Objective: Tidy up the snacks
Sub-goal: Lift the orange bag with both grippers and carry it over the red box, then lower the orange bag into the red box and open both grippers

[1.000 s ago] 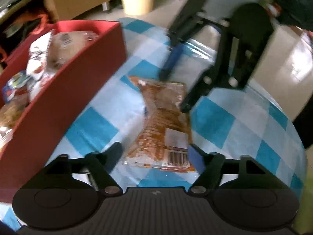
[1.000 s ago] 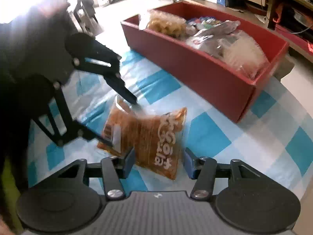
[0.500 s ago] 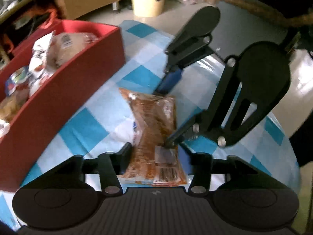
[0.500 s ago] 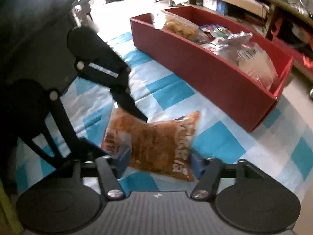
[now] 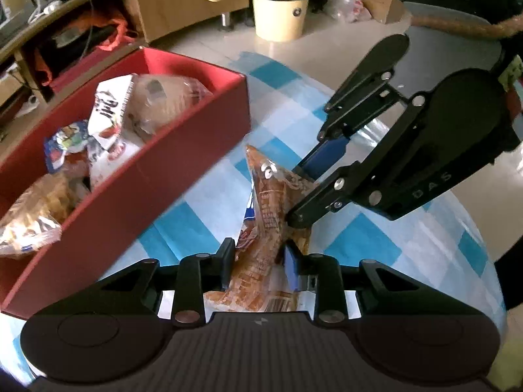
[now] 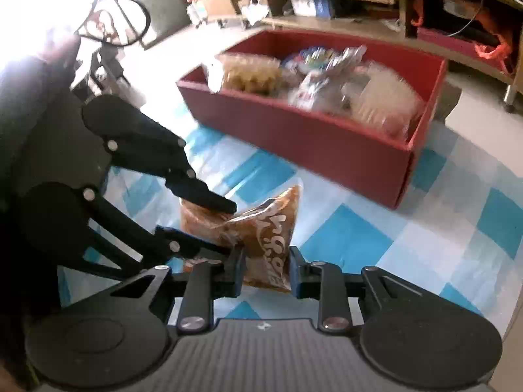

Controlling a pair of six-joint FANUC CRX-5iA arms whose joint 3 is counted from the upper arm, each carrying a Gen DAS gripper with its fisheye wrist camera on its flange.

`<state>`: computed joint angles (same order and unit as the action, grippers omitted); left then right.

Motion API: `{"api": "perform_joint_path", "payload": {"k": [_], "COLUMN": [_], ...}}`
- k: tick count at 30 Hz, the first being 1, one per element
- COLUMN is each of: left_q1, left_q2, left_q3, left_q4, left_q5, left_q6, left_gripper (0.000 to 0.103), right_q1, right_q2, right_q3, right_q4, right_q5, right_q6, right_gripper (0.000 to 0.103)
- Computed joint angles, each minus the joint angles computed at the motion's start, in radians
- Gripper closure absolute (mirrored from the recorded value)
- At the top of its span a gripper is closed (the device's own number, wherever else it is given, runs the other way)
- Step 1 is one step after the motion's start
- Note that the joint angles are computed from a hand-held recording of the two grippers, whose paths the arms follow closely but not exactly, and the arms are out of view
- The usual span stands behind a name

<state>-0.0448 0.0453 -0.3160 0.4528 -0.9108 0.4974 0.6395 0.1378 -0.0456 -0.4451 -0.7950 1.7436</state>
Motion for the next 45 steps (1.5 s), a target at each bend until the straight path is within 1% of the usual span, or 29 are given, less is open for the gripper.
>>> {"api": "perform_joint_path", "payload": {"k": [5, 11, 17, 21, 22, 24, 25, 26, 29, 33, 35, 36, 38, 39, 41, 45], "left_q1": [-0.004, -0.006, -0.01, -0.01, -0.009, -0.011, -0.012, -0.014, -0.019, -0.014, -0.018, -0.015, -0.001, 0.001, -0.002, -0.01], "left_q2": [-0.013, -0.031, -0.035, -0.028, -0.026, -0.021, -0.015, -0.012, -0.001, 0.013, 0.02, 0.033, 0.07, 0.083, 0.089, 0.084], "left_q3": [0.001, 0.004, 0.025, 0.047, 0.052, 0.063, 0.075, 0.083, 0.099, 0.121, 0.141, 0.163, 0.212, 0.226, 0.227, 0.189], "left_q4": [0.018, 0.032, 0.031, 0.03, 0.035, 0.051, 0.052, 0.05, 0.038, 0.051, 0.007, -0.008, -0.016, -0.031, -0.066, -0.105], "left_q5": [0.044, 0.078, 0.119, 0.151, 0.157, 0.174, 0.171, 0.179, 0.218, 0.26, 0.302, 0.296, 0.237, 0.226, 0.238, 0.304], "left_q6": [-0.008, -0.001, 0.008, 0.018, 0.013, 0.004, 0.005, 0.014, 0.026, 0.036, 0.076, 0.098, 0.157, 0.178, 0.197, 0.183], "left_gripper": [0.064, 0.065, 0.066, 0.068, 0.07, 0.075, 0.075, 0.075, 0.075, 0.075, 0.075, 0.075, 0.075, 0.075, 0.075, 0.075], "right_q1": [-0.001, 0.009, 0.008, 0.002, 0.0, -0.008, -0.009, -0.001, -0.003, -0.013, -0.034, -0.037, -0.048, -0.051, -0.052, -0.05], "right_q2": [-0.026, -0.045, -0.06, -0.056, -0.054, -0.044, -0.038, -0.033, -0.004, 0.031, 0.059, 0.07, 0.103, 0.116, 0.137, 0.158], "right_q3": [-0.001, 0.001, 0.013, 0.036, 0.044, 0.069, 0.081, 0.084, 0.118, 0.167, 0.216, 0.228, 0.267, 0.279, 0.292, 0.292], "right_q4": [0.011, 0.039, 0.041, 0.018, 0.008, -0.02, -0.03, -0.01, 0.005, -0.001, -0.063, -0.073, -0.091, -0.098, -0.105, -0.113], "right_q5": [0.038, 0.083, 0.119, 0.145, 0.15, 0.155, 0.163, 0.183, 0.207, 0.236, 0.209, 0.215, 0.194, 0.186, 0.177, 0.18], "right_q6": [-0.009, -0.035, -0.03, -0.004, 0.011, 0.047, 0.059, 0.053, 0.053, 0.067, 0.111, 0.116, 0.106, 0.104, 0.096, 0.107], "right_gripper": [0.077, 0.077, 0.077, 0.077, 0.077, 0.078, 0.079, 0.079, 0.079, 0.079, 0.079, 0.079, 0.079, 0.079, 0.079, 0.079]}}
